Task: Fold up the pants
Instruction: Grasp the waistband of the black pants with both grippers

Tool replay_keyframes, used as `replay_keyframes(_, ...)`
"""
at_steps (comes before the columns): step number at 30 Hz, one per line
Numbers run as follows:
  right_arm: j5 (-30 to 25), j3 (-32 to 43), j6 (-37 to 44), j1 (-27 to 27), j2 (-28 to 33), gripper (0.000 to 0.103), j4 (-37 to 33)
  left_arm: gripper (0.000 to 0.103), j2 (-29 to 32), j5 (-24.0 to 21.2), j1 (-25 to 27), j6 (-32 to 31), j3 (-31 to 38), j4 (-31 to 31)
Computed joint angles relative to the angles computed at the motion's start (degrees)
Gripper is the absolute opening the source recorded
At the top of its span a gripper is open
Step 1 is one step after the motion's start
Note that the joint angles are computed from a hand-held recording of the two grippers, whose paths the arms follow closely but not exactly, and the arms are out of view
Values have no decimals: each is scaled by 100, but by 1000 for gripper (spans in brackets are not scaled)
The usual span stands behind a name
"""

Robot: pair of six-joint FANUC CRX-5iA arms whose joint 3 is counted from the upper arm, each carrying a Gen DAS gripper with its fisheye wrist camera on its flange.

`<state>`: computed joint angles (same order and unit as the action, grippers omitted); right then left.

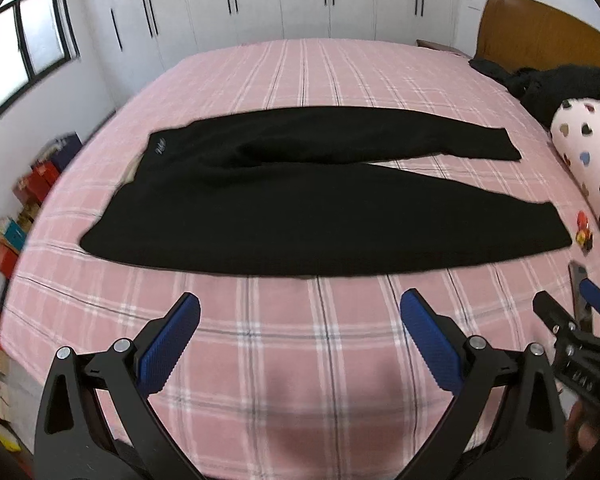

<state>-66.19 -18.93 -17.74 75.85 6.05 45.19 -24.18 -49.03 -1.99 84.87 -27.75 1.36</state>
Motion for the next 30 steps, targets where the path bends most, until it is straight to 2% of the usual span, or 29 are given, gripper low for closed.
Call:
replay_keyframes(3,638,-386,348,-676,-245,98,108,98,499,203,308,-367,46,579)
replay_keyframes(7,1502,-665,1043,-2009,-324,98,321,98,1190,553,303,-269,431,320)
replay_keyframes(9,1912,-542,1592,-2828,-98,98,362,98,1589,685,251,-196,729,72)
replay_keyframes(11,2382,-336,1981,-3503,156,97,244,98,1989,868,321,-350,978,161)
replay_keyframes(14,2956,46,2392,-4301,598,96,7,98,2564,1049,609,-832,1314,807)
replay_keyframes(16,2991,364,2631,-4617,927,96,-46,98,3082,1083,794,-828,1813,912)
replay_keyframes(20,3011,963,2938,-5093,1539,96,16,98,3965,1053,1085,-335,2971,423)
replay_keyframes(22,3054,1201,2966,-5245,1771,96,2,98,4489,821,1194,70,3750,-17)
replay_keyframes(25,3074,1556,3237,-5358,2034,96,-371,98,5495,112,1415,668,5240,-580)
replay_keyframes(28,2949,1884,3635,-5403,2274,96,-749,98,6246,-477,1608,1153,6266,-689)
replay_keyframes(30,2944,1975,3805,-5401,2367,87,-883,98,6769,-931,1673,1523,6988,-870)
